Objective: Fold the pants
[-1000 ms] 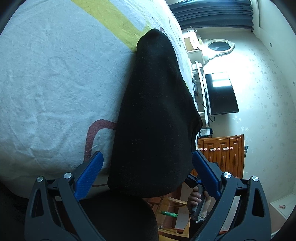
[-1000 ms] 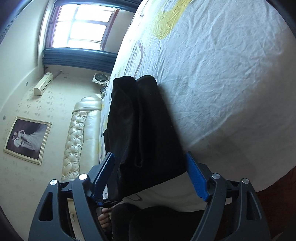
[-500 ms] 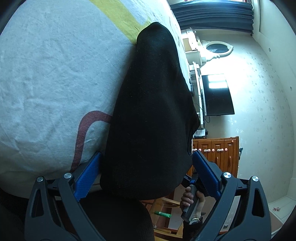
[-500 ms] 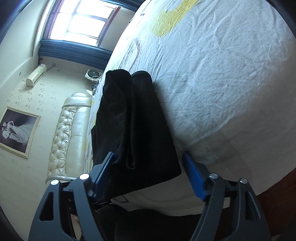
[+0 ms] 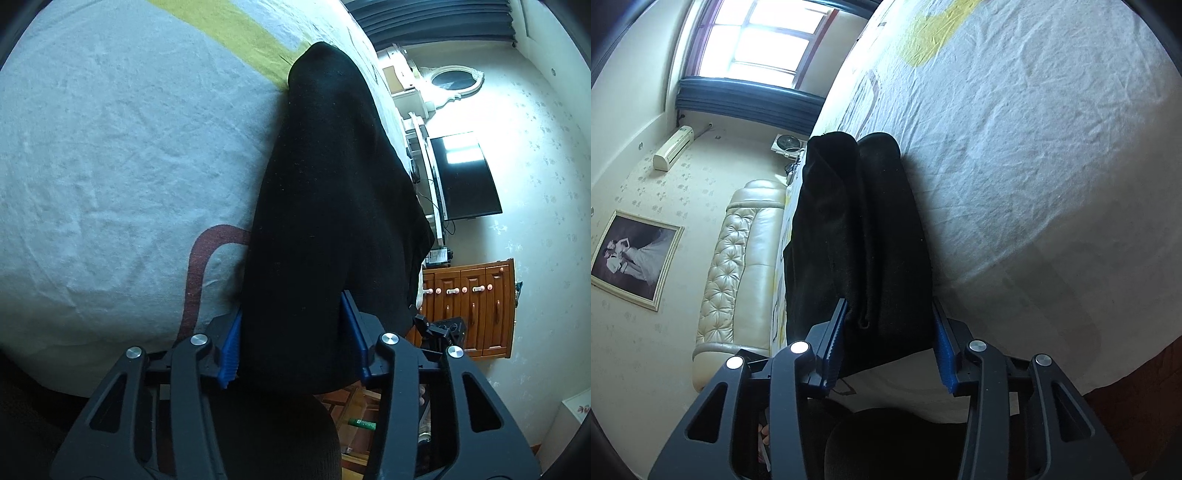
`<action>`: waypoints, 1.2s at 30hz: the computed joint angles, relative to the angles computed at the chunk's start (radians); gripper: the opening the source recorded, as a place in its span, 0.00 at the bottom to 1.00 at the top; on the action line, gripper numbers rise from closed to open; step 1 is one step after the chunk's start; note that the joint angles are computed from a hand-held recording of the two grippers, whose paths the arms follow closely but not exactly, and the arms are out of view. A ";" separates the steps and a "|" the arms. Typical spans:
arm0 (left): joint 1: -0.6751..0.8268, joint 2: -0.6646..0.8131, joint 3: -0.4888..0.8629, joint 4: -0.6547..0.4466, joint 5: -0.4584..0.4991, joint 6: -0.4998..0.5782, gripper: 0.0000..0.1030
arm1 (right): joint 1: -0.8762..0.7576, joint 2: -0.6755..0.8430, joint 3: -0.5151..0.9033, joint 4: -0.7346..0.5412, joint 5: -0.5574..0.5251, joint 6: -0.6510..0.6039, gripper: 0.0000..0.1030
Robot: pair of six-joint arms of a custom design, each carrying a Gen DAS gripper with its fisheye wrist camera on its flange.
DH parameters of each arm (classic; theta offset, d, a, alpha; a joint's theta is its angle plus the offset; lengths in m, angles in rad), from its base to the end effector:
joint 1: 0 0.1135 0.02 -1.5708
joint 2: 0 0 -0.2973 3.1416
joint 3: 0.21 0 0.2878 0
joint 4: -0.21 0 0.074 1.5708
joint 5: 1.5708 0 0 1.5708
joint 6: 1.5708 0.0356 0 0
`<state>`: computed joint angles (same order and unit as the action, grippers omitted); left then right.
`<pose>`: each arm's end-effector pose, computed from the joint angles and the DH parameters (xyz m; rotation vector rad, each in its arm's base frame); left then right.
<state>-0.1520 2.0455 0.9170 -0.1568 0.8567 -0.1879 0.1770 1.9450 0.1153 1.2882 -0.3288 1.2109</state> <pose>0.3498 -0.0808 0.0558 0.1301 2.7315 -1.2944 0.2016 0.0477 0.0473 0.9491 2.1060 1.1251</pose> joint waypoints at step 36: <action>-0.101 0.363 0.677 -0.162 -0.070 0.051 0.93 | -0.243 0.058 0.386 -0.389 -0.247 -0.306 0.53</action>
<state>-0.2535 2.4080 1.5944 -0.3188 0.7868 -0.1370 -0.0659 2.0029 0.5009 0.8991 -0.5761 0.9050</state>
